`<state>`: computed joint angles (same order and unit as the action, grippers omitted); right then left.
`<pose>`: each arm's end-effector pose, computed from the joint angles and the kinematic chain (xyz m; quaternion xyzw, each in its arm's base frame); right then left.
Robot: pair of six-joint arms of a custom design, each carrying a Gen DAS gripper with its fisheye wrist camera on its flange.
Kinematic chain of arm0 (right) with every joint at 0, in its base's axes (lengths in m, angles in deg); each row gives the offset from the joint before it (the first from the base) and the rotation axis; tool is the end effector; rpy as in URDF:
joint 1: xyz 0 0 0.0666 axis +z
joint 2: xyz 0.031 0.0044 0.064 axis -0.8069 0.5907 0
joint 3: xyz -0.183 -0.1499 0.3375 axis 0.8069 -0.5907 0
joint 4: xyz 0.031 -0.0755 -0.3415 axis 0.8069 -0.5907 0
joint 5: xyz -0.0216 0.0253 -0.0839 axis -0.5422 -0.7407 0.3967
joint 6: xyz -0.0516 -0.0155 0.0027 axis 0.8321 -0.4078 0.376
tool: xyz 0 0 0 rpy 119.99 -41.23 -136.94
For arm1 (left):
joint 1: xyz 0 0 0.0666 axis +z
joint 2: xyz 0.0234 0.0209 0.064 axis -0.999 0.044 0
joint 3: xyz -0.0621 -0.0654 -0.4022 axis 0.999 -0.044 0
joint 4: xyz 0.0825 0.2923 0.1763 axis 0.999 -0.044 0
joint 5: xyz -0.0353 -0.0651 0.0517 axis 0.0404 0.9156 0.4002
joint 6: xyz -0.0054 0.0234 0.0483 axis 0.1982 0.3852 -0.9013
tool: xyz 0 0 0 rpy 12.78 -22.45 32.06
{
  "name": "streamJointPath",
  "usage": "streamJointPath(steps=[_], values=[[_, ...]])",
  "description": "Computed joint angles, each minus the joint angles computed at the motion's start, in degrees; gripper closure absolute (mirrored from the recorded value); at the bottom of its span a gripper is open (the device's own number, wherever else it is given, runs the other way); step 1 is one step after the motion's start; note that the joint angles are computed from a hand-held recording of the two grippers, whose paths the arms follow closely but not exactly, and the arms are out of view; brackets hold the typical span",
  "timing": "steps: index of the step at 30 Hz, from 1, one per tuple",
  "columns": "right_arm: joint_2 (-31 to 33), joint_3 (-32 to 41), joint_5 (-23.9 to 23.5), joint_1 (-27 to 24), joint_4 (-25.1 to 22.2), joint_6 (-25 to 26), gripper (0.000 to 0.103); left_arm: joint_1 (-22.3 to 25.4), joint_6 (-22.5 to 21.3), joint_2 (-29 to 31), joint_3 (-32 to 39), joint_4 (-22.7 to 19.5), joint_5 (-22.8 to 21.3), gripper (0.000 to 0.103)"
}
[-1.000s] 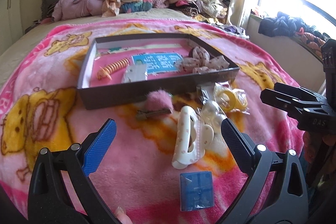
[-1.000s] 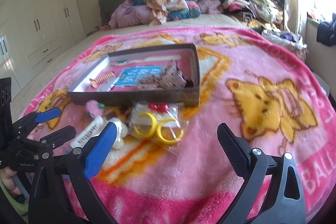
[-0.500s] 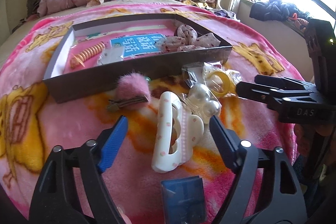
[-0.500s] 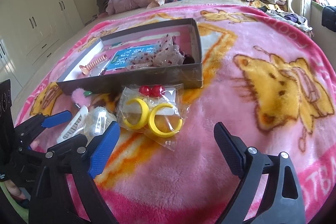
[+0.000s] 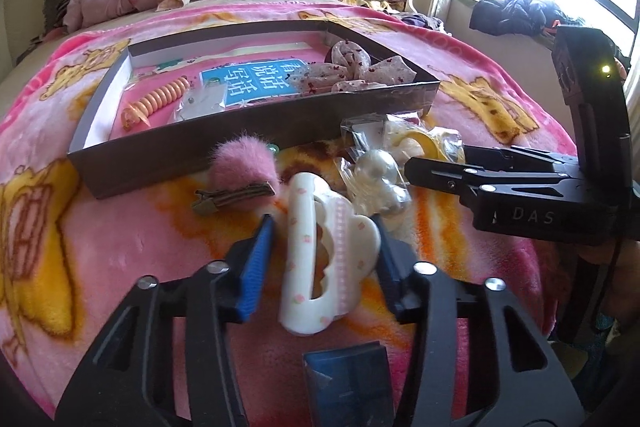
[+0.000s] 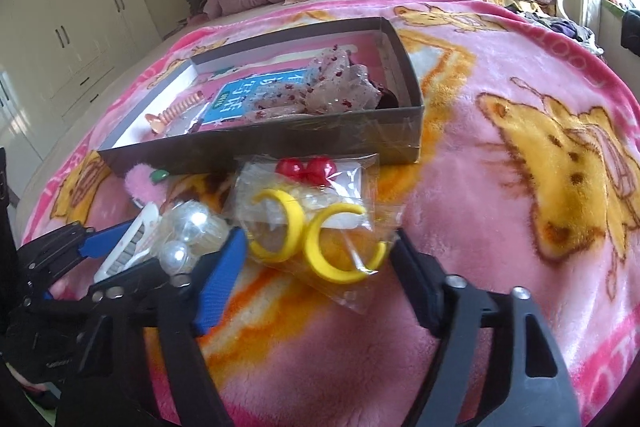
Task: Organize jewelry
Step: 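Grasp the white hair claw with the left tool while the right tool grasps the yellow ring bag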
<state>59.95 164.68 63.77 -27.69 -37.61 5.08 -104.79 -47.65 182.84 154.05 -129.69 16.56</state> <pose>0.5528 0.2717 0.4642 -0.0971 0.9228 0.1461 0.3431 0.5059 -0.1622 0.4637 0.1349 0.9125 -0.1162 0.3683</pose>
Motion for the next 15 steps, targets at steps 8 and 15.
streamJointPath(steps=[8,15], values=[[-2.54,-3.32,-2.16,-0.68,3.25,-1.13,0.063,-0.16,-0.43,0.21,0.21,-0.48,-0.48,0.075],[-5.59,-6.71,-0.67,-0.93,5.75,-1.24,0.064,-0.21,-0.33,-0.34,0.8,-0.77,-0.43,0.075]])
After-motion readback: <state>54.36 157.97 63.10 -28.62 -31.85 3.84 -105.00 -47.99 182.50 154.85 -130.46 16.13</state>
